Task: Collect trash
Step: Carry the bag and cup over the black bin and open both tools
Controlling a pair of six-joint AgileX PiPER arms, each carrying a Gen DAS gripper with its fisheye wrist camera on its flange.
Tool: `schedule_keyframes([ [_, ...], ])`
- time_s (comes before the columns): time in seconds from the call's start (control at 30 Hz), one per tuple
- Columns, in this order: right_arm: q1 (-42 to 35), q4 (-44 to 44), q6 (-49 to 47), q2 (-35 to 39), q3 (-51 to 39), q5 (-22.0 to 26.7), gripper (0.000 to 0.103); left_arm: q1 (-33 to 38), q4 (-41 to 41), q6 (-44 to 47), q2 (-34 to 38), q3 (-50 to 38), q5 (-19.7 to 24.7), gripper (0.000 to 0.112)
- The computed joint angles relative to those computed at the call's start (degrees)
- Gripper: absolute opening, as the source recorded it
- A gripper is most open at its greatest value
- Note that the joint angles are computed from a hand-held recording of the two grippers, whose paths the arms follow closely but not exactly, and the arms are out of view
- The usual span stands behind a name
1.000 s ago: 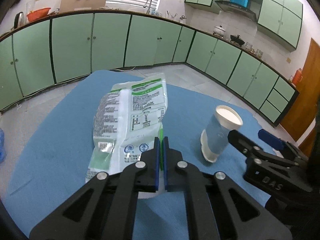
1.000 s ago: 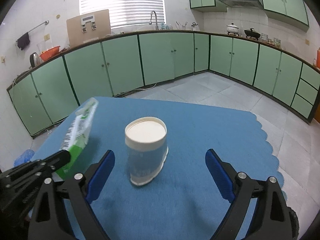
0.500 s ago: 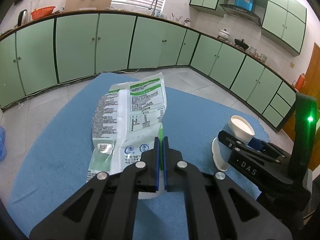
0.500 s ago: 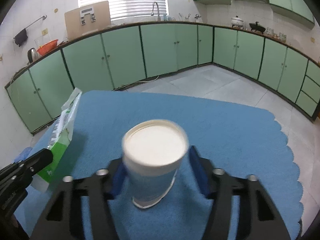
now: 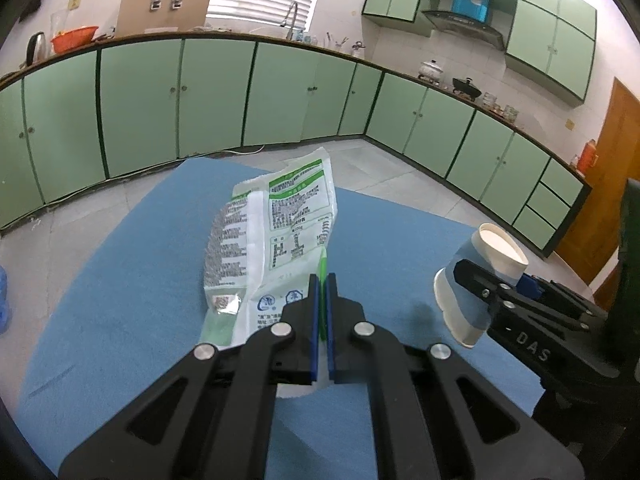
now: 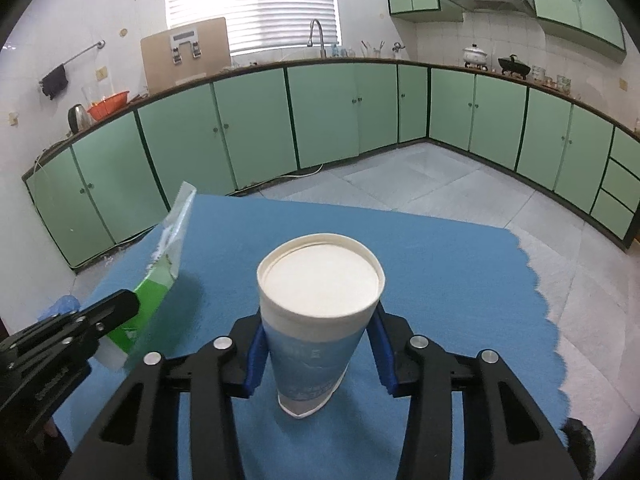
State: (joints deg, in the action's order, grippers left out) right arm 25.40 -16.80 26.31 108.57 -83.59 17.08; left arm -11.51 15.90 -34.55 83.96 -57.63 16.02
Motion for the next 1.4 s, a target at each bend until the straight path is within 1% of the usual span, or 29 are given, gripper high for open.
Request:
schedule_keyframes([
  [0.2,-1.6,-1.0,0.6,-7.2,7.1,-1.1,0.044,-6.1,7.9,-8.7,-1.9,0.0,1.9,0.001],
  [0.4,-4.2,-1.8,0.8,-15.1,14.5,-2.0,0.044,-12.9,11.9,-14.2,-3.0,-1.2,3.8,0.001],
  [0.5,-6.0,-0.4,-0.5,-18.9,17.7,-2.1,0.044,-17.2,17.0,-19.7,-2.9,-2.0,5.2,0.001],
  [0.57,-7.3,1.5,-2.7,-21.0,19.3,-1.9,0.044,-19.3,19.0,-21.9,-2.6,-2.6,5.8,0.001],
  [0.63,-8.4,0.9,-2.7,-23.2,21.4,-1.8,0.044,-21.8,21.0,-24.1,-2.2,-3.3,6.5,0.001],
  [0.73,-9.9,2.3,-4.2,-25.8,23.8,-1.7,0.044,-25.3,23.4,-26.8,-1.4,-4.3,7.6,0.001],
  [0.83,-12.4,5.2,-7.7,-28.7,26.6,-1.5,0.044,-28.7,25.4,-28.9,-0.5,-5.4,8.6,0.001],
  [0.9,-14.5,9.2,-12.0,-30.8,28.6,-1.5,0.044,-30.8,26.8,-30.4,0.1,-5.9,9.2,0.001],
  [1.1,-19.8,15.2,-19.3,-36.2,33.2,-0.8,0.044,-36.3,29.5,-33.3,1.7,-7.7,10.8,0.001],
  [1.27,-24.7,21.7,-27.3,-40.3,36.0,0.2,0.044,-40.4,30.9,-34.7,3.9,-10.0,11.9,0.001],
  [1.4,-29.1,29.1,-36.0,-43.1,37.9,1.4,0.044,-43.5,31.8,-35.7,5.7,-11.7,12.5,0.001],
])
